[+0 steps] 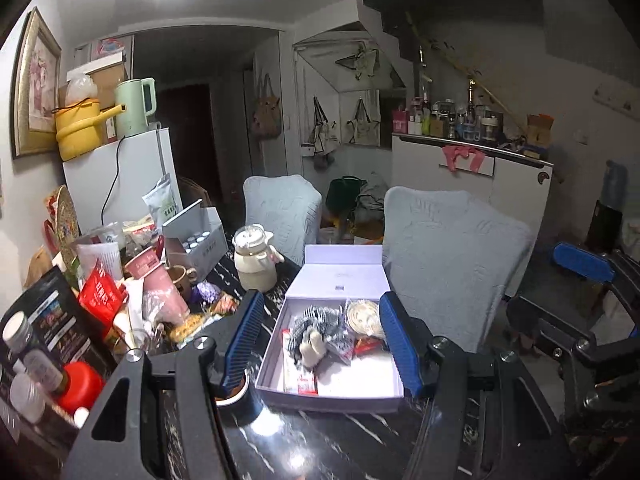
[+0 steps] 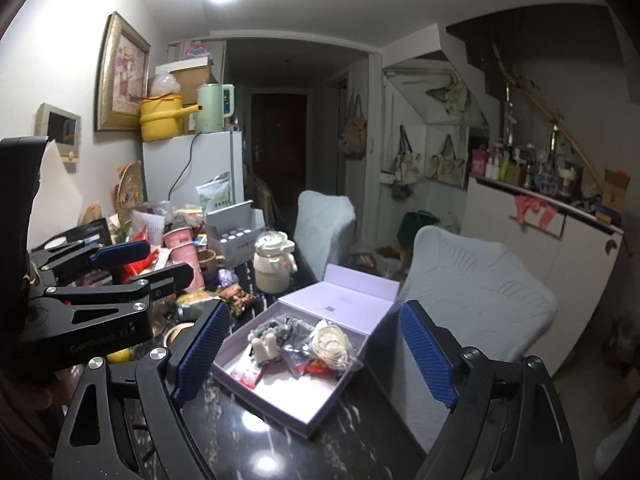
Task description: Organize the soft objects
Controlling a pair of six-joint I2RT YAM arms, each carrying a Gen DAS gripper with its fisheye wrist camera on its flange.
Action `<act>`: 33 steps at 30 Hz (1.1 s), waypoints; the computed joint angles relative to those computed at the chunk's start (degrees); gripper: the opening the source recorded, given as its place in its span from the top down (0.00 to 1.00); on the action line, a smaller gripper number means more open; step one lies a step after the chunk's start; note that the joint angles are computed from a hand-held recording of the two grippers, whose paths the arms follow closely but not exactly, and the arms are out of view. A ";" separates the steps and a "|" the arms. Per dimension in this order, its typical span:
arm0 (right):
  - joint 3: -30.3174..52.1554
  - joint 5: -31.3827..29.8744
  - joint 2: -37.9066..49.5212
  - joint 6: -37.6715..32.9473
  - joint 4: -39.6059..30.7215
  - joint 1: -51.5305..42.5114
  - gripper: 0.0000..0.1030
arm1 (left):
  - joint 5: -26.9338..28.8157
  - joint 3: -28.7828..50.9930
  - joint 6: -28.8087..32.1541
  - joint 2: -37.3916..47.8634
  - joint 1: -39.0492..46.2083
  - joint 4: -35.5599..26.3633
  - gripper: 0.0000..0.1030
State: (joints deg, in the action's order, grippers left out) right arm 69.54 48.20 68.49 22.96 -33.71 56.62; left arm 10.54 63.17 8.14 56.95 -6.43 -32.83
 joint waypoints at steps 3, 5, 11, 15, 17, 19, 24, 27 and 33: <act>-0.74 4.57 -0.38 3.55 -2.96 4.31 0.13 | 0.11 -2.77 0.60 -3.34 0.19 -0.78 0.42; -1.41 6.59 -0.56 7.16 -5.40 6.92 0.13 | 0.96 -4.82 1.01 -5.69 0.94 -1.64 0.42; -2.87 10.06 0.51 19.77 -13.69 12.43 0.13 | 3.96 -11.02 1.91 -11.07 3.20 -2.85 0.42; -5.47 8.43 0.15 25.94 -15.37 13.65 0.13 | 6.94 -14.96 2.08 -14.04 5.38 -3.13 0.42; -6.69 7.50 0.36 28.87 -15.88 13.84 0.13 | 7.04 -16.36 2.21 -14.82 5.49 -2.83 0.42; -7.62 6.57 0.45 30.28 -15.83 13.89 0.13 | 6.24 -17.34 2.25 -15.20 5.20 -2.43 0.42; -10.01 5.56 0.82 34.22 -16.15 14.02 0.13 | 5.65 -20.39 2.73 -15.53 5.02 -1.02 0.42; -11.16 4.31 0.95 35.19 -15.88 13.51 0.13 | 7.14 -21.58 3.71 -13.80 5.79 -0.19 0.42; -13.28 3.19 0.38 35.60 -13.08 12.73 0.13 | 7.59 -22.15 4.70 -9.95 5.49 1.64 0.42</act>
